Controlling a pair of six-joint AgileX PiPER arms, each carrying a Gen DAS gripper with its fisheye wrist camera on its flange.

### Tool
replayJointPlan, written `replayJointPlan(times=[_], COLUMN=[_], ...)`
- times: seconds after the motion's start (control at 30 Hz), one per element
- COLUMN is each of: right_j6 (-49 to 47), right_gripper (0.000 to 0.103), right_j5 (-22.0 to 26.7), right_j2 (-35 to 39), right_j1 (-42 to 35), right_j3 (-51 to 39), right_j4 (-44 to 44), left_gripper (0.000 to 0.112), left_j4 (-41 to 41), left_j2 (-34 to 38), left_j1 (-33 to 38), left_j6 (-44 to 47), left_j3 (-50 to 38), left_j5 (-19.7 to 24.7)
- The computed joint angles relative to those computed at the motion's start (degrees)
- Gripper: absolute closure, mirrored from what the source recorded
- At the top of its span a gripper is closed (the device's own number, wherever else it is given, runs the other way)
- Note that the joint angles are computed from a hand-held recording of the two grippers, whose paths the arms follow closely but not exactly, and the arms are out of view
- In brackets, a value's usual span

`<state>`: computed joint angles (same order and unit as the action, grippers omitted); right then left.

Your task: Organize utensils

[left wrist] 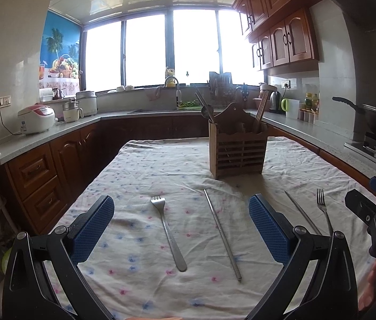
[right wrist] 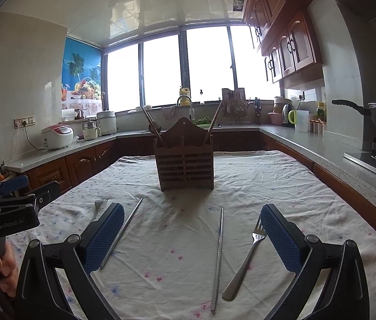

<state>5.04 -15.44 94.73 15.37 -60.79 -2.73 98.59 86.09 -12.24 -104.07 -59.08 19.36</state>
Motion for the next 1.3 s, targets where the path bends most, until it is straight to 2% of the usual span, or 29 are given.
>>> replayJointPlan(times=[1.3], right_j6=[5.14], right_gripper=[0.000], right_j5=[1.29], right_j2=[-0.46], right_j1=[-0.51], right_j3=[-1.25], right_j4=[-4.81], left_gripper=[0.009], left_j4=[-3.30], left_j2=[0.32], left_j1=[0.22], left_j6=[3.83], left_j3=[-0.72], left_j5=[-1.60])
